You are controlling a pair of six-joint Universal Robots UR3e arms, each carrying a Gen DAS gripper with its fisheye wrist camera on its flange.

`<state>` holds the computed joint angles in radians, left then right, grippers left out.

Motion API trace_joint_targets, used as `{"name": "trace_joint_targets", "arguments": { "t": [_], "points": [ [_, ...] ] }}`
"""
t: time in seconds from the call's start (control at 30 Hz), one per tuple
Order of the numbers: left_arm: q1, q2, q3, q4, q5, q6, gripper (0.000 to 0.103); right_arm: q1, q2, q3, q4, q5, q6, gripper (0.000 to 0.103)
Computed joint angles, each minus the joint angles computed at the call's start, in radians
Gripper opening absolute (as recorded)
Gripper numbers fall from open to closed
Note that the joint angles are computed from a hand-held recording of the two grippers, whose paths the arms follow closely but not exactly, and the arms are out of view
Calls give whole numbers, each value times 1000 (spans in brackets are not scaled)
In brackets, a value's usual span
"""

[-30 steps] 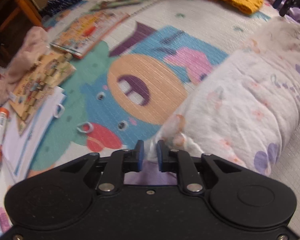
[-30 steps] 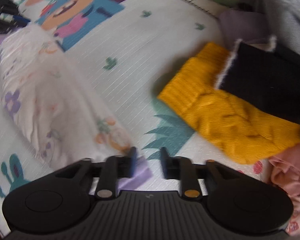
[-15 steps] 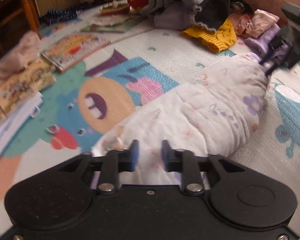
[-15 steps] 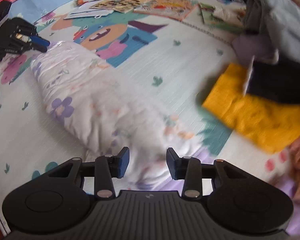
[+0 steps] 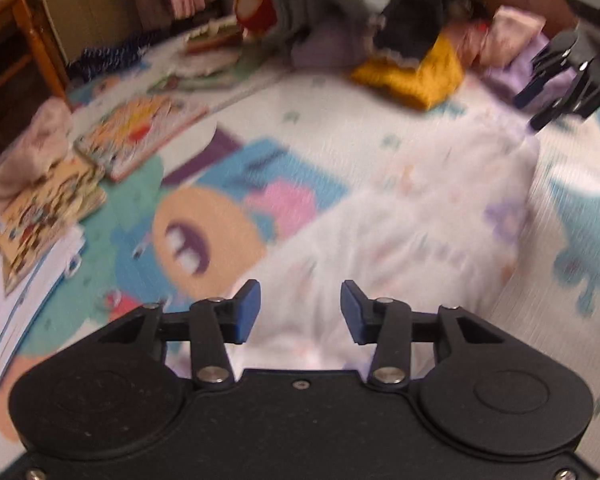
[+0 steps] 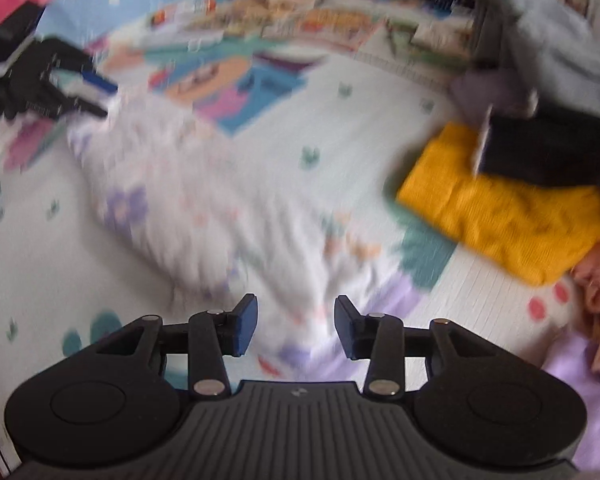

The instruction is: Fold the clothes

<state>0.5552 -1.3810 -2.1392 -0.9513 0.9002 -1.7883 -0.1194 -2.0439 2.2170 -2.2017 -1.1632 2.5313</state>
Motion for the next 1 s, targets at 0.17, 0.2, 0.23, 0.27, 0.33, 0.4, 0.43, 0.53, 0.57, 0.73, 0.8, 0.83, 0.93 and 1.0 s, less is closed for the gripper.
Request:
{"name": "trace_joint_targets", "arguments": {
  "t": [0.17,0.2,0.23,0.27,0.33,0.4,0.43,0.53,0.57,0.73,0.8,0.83,0.93,1.0],
  "points": [
    [-189,-126,25,192,41,-117,50,178,245,-91,-232,-68,137,58],
    [-218,-160,36,228,50,-141,50,204,291,-109,-261,-81,147,58],
    [-246,-196,52,252,71,-171,50,222,335,-130,-281,-88,159,58],
    [-279,-235,77,261,114,-198,50,234,377,-149,-286,-99,174,58],
    [-324,-309,100,278,207,-196,51,254,456,-190,-277,-129,202,62],
    [-311,-321,75,324,193,-200,63,251,492,-171,-301,-131,190,65],
    [-305,-328,62,346,187,-202,63,247,493,-146,-331,-129,178,66],
    [-308,-327,67,344,195,-186,64,260,475,-108,-380,-149,179,67],
    [-310,-306,70,330,200,-179,63,265,470,-114,-371,-157,180,66],
    [-189,-86,9,95,23,-137,62,271,359,-89,-390,-124,222,68],
    [-214,-68,-33,102,48,-111,62,297,368,-91,-385,-141,219,72],
    [-240,-78,-57,139,90,-103,62,314,381,-96,-382,-155,218,72],
    [-280,-158,-123,321,161,-189,72,311,438,-85,-372,-165,243,74],
    [-294,-170,-95,301,176,-201,74,328,459,-94,-383,-189,249,76]
  ]
}}
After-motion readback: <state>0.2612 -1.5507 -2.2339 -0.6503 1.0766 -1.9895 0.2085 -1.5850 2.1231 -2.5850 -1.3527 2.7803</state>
